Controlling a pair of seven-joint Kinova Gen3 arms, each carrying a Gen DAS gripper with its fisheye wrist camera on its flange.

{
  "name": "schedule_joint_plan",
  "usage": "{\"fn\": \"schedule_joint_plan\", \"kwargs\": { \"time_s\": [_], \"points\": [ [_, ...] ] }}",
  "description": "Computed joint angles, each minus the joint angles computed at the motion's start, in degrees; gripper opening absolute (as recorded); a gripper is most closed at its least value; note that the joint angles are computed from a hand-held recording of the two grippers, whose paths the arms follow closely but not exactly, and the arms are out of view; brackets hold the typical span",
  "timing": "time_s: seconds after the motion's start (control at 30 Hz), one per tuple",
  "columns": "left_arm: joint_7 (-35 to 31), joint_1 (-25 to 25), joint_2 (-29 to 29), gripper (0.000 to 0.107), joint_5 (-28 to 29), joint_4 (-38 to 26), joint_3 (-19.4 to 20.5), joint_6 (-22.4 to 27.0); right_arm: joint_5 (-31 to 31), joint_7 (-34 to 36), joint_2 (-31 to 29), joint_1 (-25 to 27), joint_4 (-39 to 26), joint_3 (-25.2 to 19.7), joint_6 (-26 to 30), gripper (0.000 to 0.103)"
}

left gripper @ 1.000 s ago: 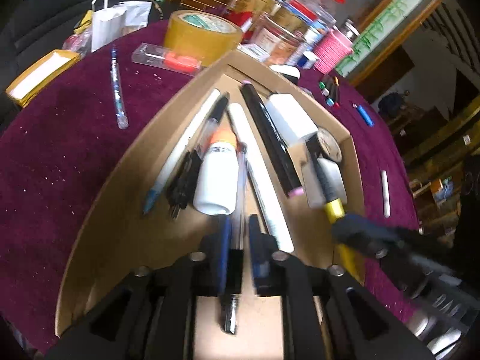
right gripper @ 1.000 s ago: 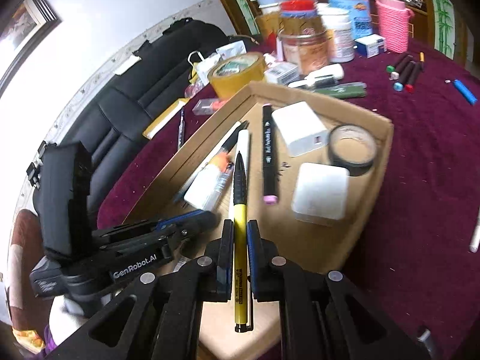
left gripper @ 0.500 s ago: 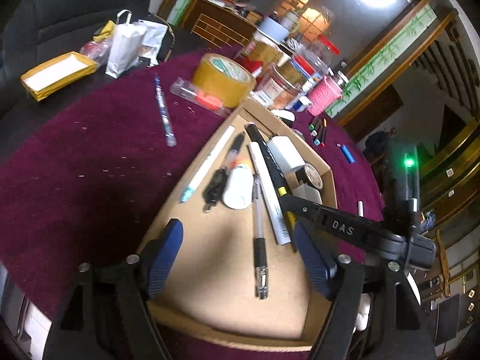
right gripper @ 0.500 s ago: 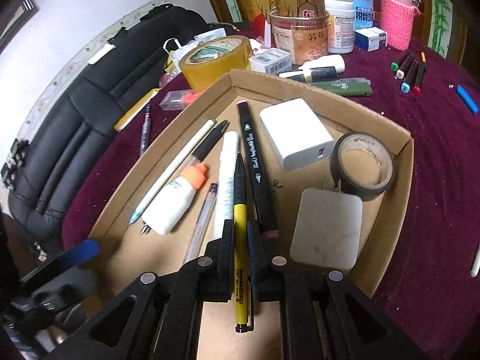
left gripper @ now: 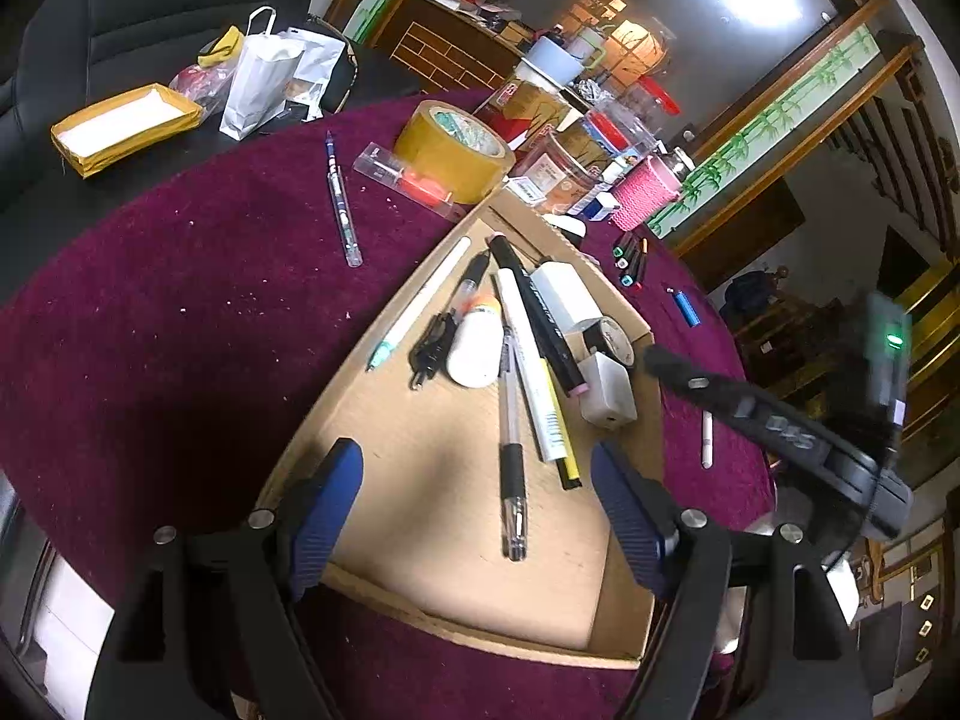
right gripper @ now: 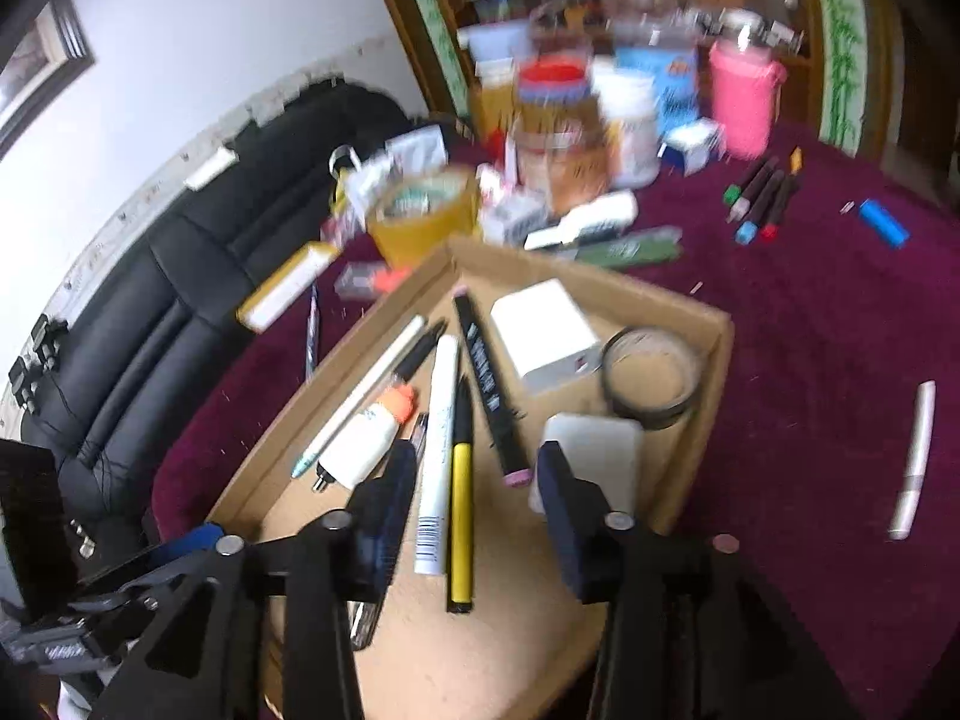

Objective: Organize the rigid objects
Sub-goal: 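Open both grippers to drop the pens into the tray, then grasp the white marker with the right gripper while the left gripper withdraws from the tray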

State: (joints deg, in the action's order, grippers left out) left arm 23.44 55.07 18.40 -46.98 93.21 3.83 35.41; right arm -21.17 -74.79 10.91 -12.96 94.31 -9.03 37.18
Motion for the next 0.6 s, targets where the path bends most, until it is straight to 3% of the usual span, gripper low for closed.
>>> {"fn": "schedule_joint_plan", "kwargs": {
  "time_s": [0.07, 0.17, 0.33, 0.47, 0.6],
  "points": [
    [-1.03, -0.12, 0.2, 0.081, 0.91, -0.76, 0.57, 1.04, 1.36, 0.09, -3.85, -0.01, 3.67, 0.55, -4.0, 0.067],
    [-3.15, -0.11, 0.84, 0.082, 2.93, -2.59, 1.46, 3.48, 3.32, 0.22, -8.06, 0.21, 7.71, 1.74, -8.28, 0.08],
    [-4.76, 1.04, 2.05, 0.082, 4.32, -5.24, 1.69, 6.28, 3.64, 2.2, -10.56, 2.26, 10.12, 4.72, -9.1, 0.085],
    [-7.65, 1.71, 3.67, 0.082, 5.98, -8.51, 1.98, 8.21, -2.99, 7.04, -8.89, 6.89, 9.26, 7.92, -3.99, 0.085],
    [-11.41, 2.6, 5.41, 0.082, 7.29, -12.15, 1.94, 8.15, -3.97, 6.82, -6.68, 11.73, 8.31, 9.83, -0.76, 0.085]
  ]
}}
